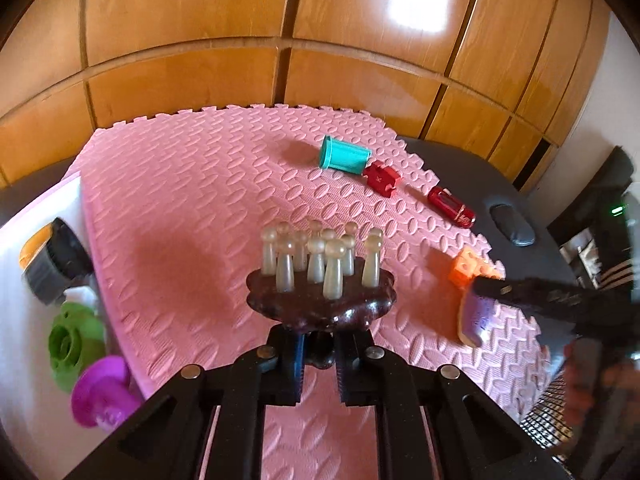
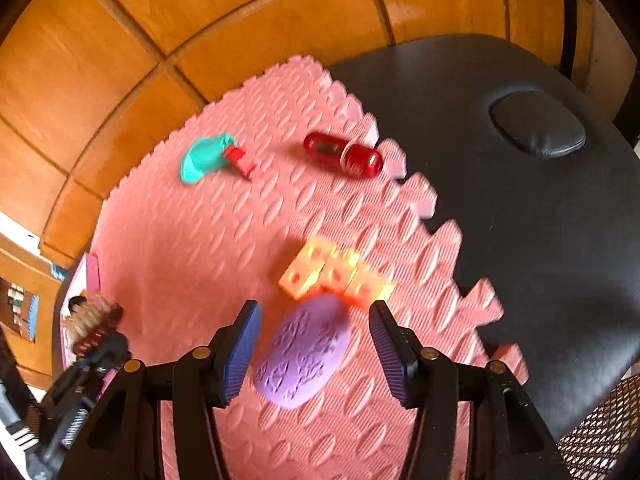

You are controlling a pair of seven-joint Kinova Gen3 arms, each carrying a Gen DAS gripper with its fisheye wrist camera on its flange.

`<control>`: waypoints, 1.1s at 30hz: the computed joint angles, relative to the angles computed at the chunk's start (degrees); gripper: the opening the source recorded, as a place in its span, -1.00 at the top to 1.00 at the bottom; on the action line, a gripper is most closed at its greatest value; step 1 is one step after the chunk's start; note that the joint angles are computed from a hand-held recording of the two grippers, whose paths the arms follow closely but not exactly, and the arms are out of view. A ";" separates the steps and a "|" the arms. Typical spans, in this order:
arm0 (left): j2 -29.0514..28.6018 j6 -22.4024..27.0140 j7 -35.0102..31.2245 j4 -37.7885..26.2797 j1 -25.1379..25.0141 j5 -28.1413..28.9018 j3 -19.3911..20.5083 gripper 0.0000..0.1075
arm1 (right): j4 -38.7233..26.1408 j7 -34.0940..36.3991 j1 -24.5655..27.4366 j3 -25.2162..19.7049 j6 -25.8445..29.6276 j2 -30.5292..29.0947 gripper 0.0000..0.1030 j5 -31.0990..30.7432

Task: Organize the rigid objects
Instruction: 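Lift the peg stand with the left gripper while the right grasps the purple egg piece, then lower the peg stand into the tray and open the left gripper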

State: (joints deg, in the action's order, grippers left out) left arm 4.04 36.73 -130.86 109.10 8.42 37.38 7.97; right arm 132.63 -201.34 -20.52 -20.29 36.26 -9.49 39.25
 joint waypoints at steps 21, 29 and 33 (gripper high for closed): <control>-0.13 3.85 2.68 -4.84 -14.71 1.96 -11.25 0.78 | -10.20 9.30 -16.84 5.59 17.88 14.01 0.14 4.02; 9.08 1.95 17.60 -11.51 -16.43 -11.37 -8.07 0.78 | -10.68 8.46 -18.15 6.39 17.66 15.00 0.14 5.55; 12.38 1.07 24.14 -13.83 -15.41 -17.14 -7.63 0.78 | -10.47 8.19 -18.46 6.52 17.52 14.97 0.14 5.90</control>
